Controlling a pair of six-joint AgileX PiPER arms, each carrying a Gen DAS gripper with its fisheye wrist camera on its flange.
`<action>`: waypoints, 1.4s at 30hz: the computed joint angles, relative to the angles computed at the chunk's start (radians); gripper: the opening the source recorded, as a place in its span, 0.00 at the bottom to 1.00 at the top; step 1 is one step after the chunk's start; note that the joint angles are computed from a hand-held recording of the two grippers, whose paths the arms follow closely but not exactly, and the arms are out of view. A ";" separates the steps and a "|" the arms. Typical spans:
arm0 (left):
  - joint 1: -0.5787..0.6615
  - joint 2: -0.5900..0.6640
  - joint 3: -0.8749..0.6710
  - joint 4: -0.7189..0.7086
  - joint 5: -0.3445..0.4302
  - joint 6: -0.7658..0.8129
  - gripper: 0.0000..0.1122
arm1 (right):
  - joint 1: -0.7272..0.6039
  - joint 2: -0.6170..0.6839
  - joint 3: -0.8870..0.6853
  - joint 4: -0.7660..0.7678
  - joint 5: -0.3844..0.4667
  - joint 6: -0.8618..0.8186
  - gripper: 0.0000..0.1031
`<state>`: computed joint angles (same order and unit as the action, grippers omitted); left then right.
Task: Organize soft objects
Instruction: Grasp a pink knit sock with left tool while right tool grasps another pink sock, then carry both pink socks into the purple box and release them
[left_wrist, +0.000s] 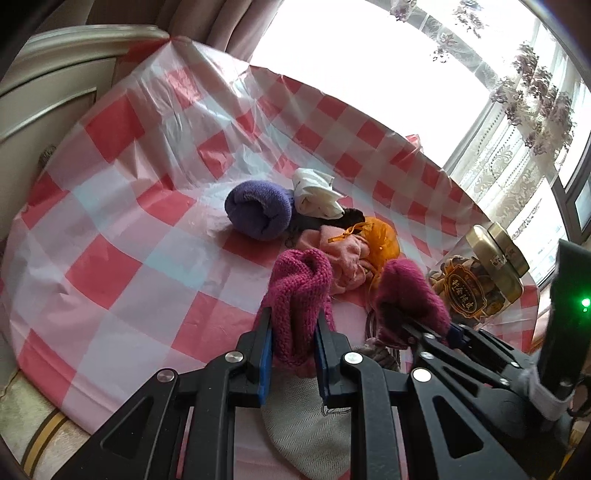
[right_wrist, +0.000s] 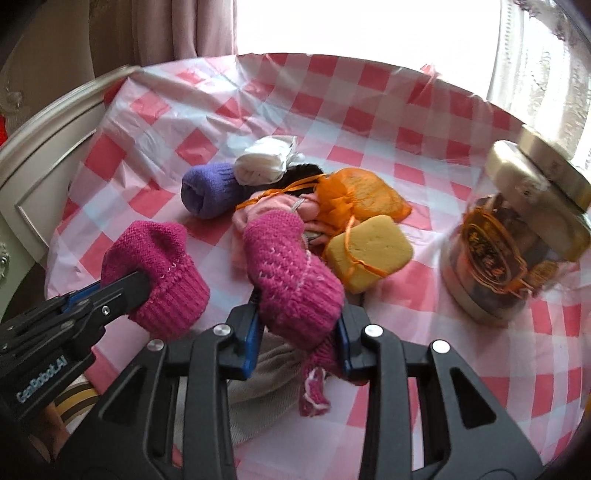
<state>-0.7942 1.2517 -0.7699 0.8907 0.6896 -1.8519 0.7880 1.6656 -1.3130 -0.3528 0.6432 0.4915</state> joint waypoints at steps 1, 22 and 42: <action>-0.016 -0.001 -0.003 0.011 0.020 -0.008 0.18 | 0.002 -0.011 0.008 -0.009 0.000 0.012 0.36; -0.297 0.050 -0.120 0.060 0.249 -0.060 0.18 | -0.018 -0.302 0.213 -0.096 0.104 0.179 0.36; -0.491 0.221 -0.337 0.015 0.251 0.009 0.18 | -0.186 -0.693 0.416 -0.106 0.335 0.150 0.36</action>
